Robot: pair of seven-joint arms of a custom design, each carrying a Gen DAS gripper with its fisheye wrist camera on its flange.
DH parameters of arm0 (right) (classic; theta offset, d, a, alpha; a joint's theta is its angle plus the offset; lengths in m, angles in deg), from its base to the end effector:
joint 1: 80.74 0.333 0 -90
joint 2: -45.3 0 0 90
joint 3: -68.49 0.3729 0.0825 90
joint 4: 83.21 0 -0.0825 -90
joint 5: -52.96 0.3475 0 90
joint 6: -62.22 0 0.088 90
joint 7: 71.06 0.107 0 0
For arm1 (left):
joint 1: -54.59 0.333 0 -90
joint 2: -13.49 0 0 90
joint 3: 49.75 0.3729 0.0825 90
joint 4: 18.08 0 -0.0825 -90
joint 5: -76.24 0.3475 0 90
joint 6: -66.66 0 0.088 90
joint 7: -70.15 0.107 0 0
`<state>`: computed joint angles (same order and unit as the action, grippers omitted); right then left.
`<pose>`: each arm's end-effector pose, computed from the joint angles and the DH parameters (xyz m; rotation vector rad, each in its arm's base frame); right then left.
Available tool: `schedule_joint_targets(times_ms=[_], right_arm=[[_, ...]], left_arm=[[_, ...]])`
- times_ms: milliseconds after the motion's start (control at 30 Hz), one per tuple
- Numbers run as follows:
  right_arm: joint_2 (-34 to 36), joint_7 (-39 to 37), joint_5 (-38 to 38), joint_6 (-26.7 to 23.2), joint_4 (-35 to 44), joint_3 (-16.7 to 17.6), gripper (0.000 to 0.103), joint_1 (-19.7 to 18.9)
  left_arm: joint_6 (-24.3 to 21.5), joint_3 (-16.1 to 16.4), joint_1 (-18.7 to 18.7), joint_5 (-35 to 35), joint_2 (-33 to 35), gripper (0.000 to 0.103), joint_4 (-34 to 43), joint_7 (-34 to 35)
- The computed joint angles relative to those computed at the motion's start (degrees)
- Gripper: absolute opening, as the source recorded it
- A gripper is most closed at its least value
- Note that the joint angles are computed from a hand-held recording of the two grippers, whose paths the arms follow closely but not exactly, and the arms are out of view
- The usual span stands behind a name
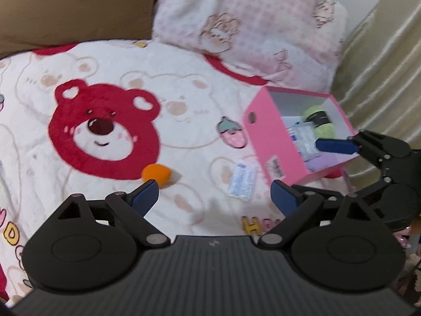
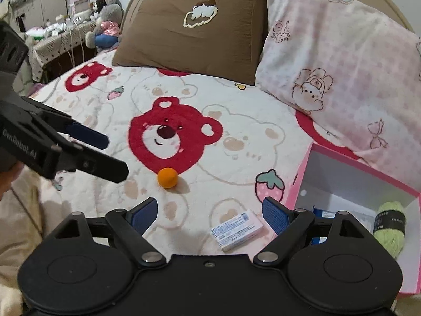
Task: Organize objects
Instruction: 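Move the open left tool down to the orange sponge on the quilt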
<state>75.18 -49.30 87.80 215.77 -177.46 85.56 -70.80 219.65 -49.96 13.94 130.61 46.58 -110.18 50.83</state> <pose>0.6635 0.2694 0.4439 -2.3709 0.5653 -0.2859 0.5327 -0.4921 0.4038 -2.2519 1.4362 -0.9611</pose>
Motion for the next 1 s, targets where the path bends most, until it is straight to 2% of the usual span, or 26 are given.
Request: schedule_joint_targets(times_ms=[100, 167, 267, 367, 433, 500, 567, 633, 700, 833, 933, 1000], right_arm=[[1.3, -1.8, 0.5, 2.0, 0.1, 1.1, 0.089, 0.1], [2.2, -2.4, 0.4, 3.2, 0.1, 1.6, 0.089, 0.5], [3.6, -2.0, -0.1, 4.2, 0.2, 2.3, 0.089, 0.9], [4.8, -1.7, -0.2, 4.6, 0.1, 3.2, 0.089, 0.9], [5.3, -1.5, -2.1, 7.3, -0.8, 2.4, 0.088, 2.5], [6.0, -1.0, -4.1, 11.2, -2.0, 2.4, 0.088, 3.4], [6.8, 1.3, -5.5, 10.5, -1.6, 2.9, 0.088, 3.3], [7.6, 2.8, -5.9, 8.9, -1.0, 4.2, 0.088, 2.3], [8.4, 2.2, -5.3, 9.7, -1.3, 6.4, 0.088, 1.1], [10.0, -0.3, -3.5, 10.8, -1.8, 11.1, 0.087, -1.7], [11.3, -1.2, -1.6, 7.0, -0.5, 13.2, 0.084, -3.3], [11.8, -2.5, -0.2, 7.4, -0.6, 13.4, 0.084, -3.1]], left_arm=[[1.1, 1.0, -0.1, 1.0, 0.3, 0.091, -1.6, -3.0], [0.5, 0.8, 0.2, 0.4, 0.9, 0.090, -1.7, -3.0], [2.2, 1.0, 0.7, 0.5, 1.7, 0.090, -2.4, -3.7], [2.7, 2.7, -0.4, 2.2, 1.6, 0.090, -3.5, -6.2], [1.8, 2.8, -0.4, 3.3, 1.2, 0.090, -4.3, -6.5], [3.6, 3.1, 0.1, 4.8, 0.6, 0.090, -5.9, -9.2], [4.1, 3.9, -0.3, 7.5, 0.1, 0.090, -6.9, -11.9], [2.2, 3.6, -0.2, 9.3, 0.0, 0.090, -7.0, -12.4], [0.7, 2.9, 0.2, 10.8, 0.0, 0.090, -7.1, -12.9], [-3.3, -1.3, 2.8, 5.7, 0.8, 0.090, -5.9, -5.6], [-2.3, -0.9, 2.6, 5.8, 0.9, 0.090, -6.2, -6.0], [-2.0, -0.5, 2.4, 5.9, 1.0, 0.090, -6.4, -6.5]])
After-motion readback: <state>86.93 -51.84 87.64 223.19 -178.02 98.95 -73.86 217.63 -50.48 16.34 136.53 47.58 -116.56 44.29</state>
